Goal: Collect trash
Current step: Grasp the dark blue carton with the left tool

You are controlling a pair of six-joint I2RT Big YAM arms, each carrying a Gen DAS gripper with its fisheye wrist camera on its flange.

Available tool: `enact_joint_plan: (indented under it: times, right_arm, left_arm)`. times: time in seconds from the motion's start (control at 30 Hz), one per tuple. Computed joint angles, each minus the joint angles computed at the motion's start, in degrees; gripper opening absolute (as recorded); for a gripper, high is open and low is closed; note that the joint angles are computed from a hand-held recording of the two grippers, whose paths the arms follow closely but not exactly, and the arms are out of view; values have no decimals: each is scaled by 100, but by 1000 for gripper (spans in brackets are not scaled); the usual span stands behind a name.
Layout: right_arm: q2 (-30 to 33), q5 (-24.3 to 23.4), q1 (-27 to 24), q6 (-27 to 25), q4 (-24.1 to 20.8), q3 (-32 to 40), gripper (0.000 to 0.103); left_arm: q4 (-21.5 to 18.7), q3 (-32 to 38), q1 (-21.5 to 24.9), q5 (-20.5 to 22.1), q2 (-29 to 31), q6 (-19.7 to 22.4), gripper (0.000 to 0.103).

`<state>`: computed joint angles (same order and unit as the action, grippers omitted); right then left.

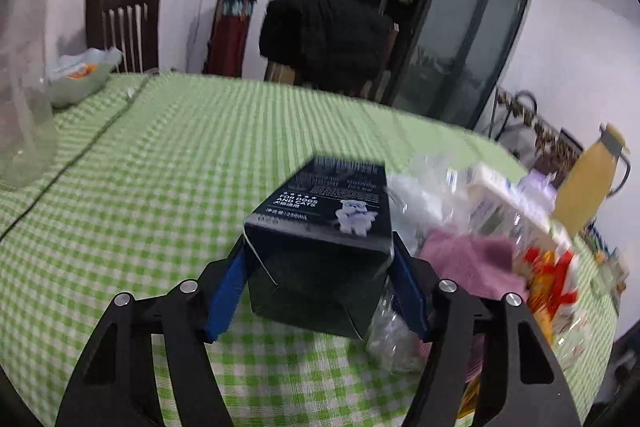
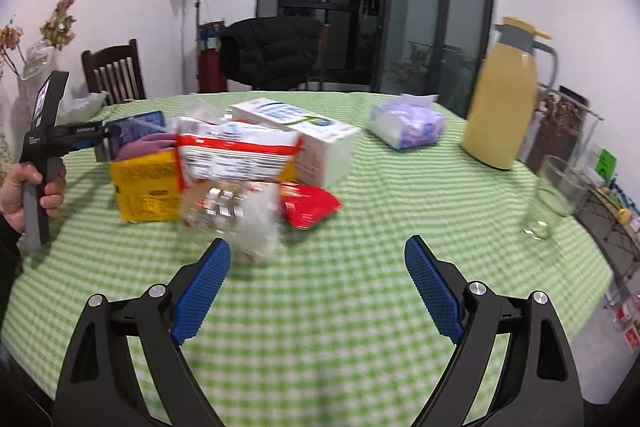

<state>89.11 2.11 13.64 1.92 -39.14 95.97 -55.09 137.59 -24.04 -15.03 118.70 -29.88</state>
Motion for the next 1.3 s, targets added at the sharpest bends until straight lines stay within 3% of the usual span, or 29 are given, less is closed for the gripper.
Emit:
enact_joint_plan:
  times: [0.1, 0.17, 0.37, 0.57, 0.77, 0.97, 1.13, 1.3]
  right_arm:
    - [261, -175, 147, -24, -108, 256, 85]
    - [455, -164, 270, -88, -118, 442, 85]
    - [1116, 343, 502, 95, -517, 1231, 87]
    - [1440, 738, 596, 65, -568, 1577, 93]
    - [1570, 1062, 587, 49, -715, 1751, 95]
    - [1683, 1015, 507, -85, -900, 1945, 95]
    - [1597, 574, 334, 111, -1036, 1858, 95]
    - [1153, -30, 114, 84, -938, 1212, 92]
  left_arm:
    - [681, -607, 20, 11, -401, -249, 63]
    - [878, -756, 51, -9, -513, -335, 62]
    - [1709, -1384, 14, -239, -915, -376, 61]
    - [2072, -1694, 60, -240, -1111, -576, 61]
    - [2186, -1783, 83, -193, -1152, -648, 61]
    - [2201, -1743, 61, -143, -1128, -538, 61]
    - [2136, -1694, 63, -127, -1090, -560, 61]
    - [2122, -1665, 61, -115, -1071, -524, 61]
